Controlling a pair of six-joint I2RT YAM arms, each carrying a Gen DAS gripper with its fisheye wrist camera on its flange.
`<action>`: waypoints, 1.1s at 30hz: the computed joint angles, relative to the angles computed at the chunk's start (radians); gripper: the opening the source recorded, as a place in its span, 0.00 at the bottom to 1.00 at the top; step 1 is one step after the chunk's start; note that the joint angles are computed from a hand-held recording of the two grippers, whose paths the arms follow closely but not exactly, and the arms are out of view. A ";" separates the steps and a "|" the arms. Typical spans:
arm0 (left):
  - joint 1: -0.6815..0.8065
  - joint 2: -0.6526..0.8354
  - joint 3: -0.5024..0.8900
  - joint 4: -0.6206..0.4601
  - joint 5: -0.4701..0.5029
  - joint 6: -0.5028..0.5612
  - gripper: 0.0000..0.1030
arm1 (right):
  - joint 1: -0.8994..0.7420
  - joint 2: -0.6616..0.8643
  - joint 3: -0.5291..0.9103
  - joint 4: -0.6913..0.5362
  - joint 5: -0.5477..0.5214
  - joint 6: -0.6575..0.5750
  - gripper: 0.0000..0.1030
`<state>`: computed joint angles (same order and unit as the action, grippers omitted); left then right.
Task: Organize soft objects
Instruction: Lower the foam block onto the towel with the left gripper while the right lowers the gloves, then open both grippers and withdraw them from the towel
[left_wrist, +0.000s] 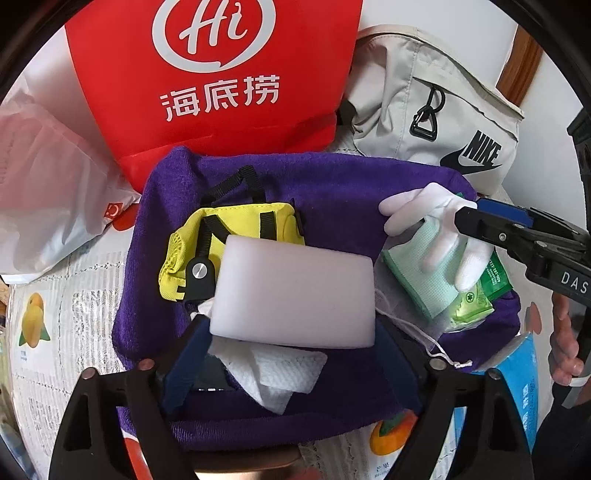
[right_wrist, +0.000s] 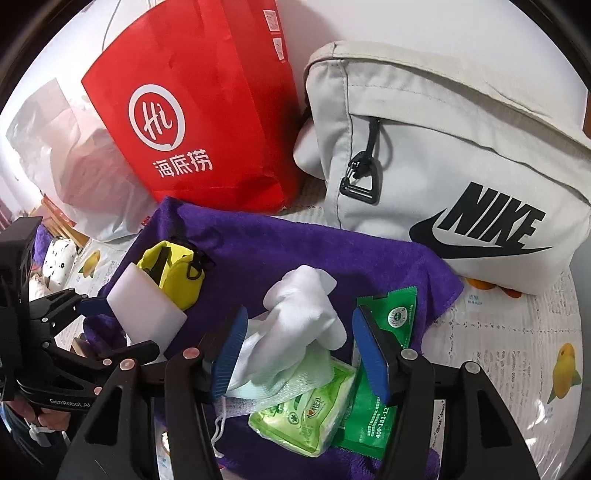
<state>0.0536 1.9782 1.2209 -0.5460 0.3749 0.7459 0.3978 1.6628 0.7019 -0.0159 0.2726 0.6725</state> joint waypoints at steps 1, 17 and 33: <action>0.005 -0.002 0.006 -0.014 0.010 0.001 0.89 | 0.005 -0.002 0.003 -0.005 0.003 0.005 0.57; 0.202 -0.091 0.064 -0.167 0.115 0.098 0.90 | 0.175 -0.166 -0.010 -0.209 0.120 0.156 0.57; 0.604 -0.201 -0.062 -0.430 0.185 0.572 0.89 | 0.763 -0.291 -0.011 -0.560 0.409 0.784 0.57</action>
